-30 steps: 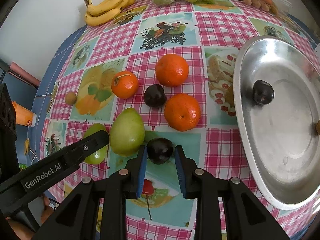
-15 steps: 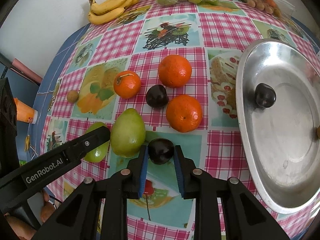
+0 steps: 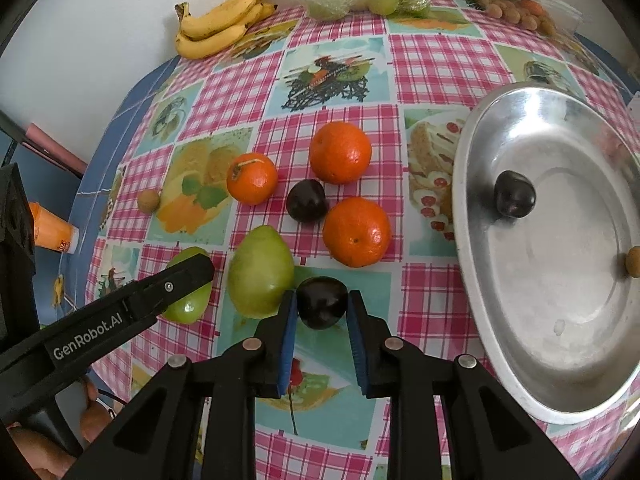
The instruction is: Organize fruits
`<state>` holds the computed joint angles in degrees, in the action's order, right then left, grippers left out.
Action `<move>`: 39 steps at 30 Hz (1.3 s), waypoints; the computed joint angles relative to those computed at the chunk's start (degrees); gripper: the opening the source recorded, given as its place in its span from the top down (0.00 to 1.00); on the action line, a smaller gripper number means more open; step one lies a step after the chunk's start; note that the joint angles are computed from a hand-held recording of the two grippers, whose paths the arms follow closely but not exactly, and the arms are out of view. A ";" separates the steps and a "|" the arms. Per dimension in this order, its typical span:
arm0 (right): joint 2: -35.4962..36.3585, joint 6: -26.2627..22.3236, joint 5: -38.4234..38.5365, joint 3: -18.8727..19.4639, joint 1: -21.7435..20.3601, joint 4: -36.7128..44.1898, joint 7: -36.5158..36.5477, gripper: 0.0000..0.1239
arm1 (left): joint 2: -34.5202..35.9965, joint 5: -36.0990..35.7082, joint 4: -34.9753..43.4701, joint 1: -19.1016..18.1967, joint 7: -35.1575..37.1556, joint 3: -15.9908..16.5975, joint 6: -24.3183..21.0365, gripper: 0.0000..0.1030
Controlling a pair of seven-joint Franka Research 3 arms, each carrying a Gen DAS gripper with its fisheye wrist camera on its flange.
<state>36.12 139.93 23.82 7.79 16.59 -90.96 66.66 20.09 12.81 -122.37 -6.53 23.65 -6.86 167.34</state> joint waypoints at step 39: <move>-6.05 4.05 6.37 -3.47 -8.77 -5.17 2.02 0.79 | 5.26 6.72 15.28 -6.58 -0.09 -1.69 -6.09 0.62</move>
<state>30.07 143.98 30.19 4.32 7.82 -96.13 68.68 25.35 19.53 -107.09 -13.11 23.55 -8.54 161.25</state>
